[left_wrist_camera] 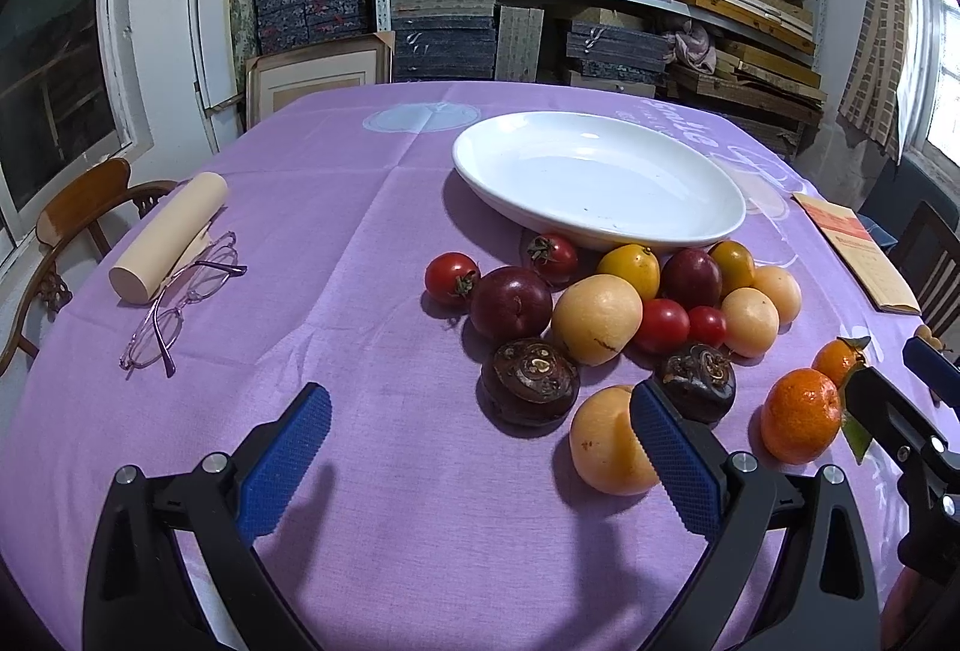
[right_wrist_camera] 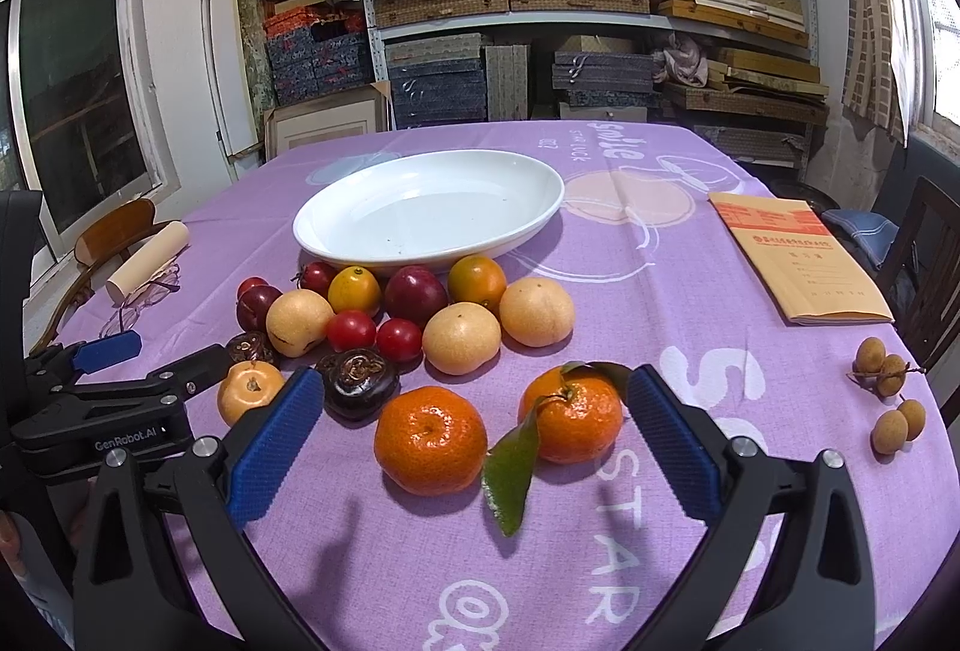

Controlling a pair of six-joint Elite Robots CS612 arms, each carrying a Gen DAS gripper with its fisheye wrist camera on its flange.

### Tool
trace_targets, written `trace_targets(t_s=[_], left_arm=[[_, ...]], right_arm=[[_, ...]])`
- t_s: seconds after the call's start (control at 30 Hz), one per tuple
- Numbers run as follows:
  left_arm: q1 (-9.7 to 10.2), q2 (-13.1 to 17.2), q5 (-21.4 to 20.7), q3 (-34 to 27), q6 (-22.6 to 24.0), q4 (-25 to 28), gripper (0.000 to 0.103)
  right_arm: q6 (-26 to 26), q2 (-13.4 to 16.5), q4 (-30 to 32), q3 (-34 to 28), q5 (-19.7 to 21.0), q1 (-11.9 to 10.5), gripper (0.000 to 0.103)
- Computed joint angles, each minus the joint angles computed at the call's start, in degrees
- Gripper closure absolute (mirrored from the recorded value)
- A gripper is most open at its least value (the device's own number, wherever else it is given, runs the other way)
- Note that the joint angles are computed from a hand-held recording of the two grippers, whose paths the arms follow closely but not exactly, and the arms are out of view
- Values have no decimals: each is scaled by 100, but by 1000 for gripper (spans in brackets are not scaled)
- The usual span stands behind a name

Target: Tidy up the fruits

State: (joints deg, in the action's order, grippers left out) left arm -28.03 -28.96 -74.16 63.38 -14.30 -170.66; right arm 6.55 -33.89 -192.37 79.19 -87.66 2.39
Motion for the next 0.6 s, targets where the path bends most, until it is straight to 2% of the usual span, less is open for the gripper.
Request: trace_targets(t_s=[0.6], left_arm=[[-13,-15,-42,53,70,-168,3]], right_arm=[[11,-3,-17,7,11,-5,4]])
